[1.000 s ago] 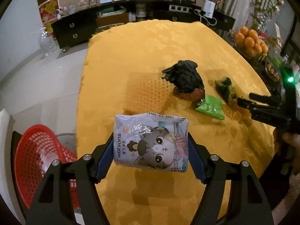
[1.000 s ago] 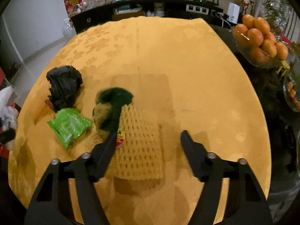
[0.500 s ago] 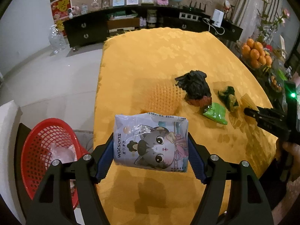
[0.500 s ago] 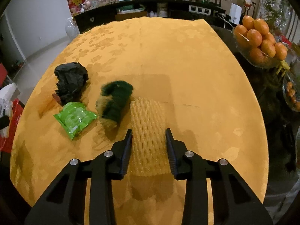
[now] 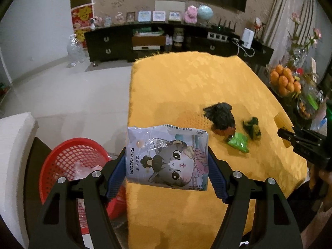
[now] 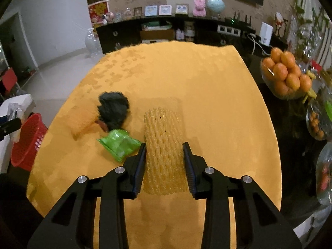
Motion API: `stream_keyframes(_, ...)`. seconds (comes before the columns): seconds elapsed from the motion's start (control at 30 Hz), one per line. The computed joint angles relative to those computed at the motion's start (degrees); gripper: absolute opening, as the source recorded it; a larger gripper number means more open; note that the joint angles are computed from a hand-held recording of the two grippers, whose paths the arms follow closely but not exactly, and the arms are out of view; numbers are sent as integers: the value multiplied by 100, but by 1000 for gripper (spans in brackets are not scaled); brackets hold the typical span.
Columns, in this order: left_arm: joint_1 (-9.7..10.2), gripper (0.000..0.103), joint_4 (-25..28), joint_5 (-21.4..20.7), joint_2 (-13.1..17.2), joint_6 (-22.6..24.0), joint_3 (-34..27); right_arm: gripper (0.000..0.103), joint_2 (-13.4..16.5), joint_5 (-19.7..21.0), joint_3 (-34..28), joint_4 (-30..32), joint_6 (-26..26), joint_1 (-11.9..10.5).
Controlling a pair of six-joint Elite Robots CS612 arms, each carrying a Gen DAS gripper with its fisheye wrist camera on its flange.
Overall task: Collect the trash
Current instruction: 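Carry the cat packet and foam net over the red wastebasket with both tools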
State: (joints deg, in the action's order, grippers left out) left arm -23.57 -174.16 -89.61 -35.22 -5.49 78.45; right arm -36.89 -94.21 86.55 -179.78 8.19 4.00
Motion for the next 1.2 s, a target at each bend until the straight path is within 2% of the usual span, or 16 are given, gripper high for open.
stream_keyframes(0.57, 131, 68, -613, 637, -310, -419, 384, 34, -71, 238, -499, -124, -550, 320)
stream_keyframes(1.2, 424, 68, -809, 1316, -598, -988, 823, 34, 251, 1065, -1561, 404, -1210, 790)
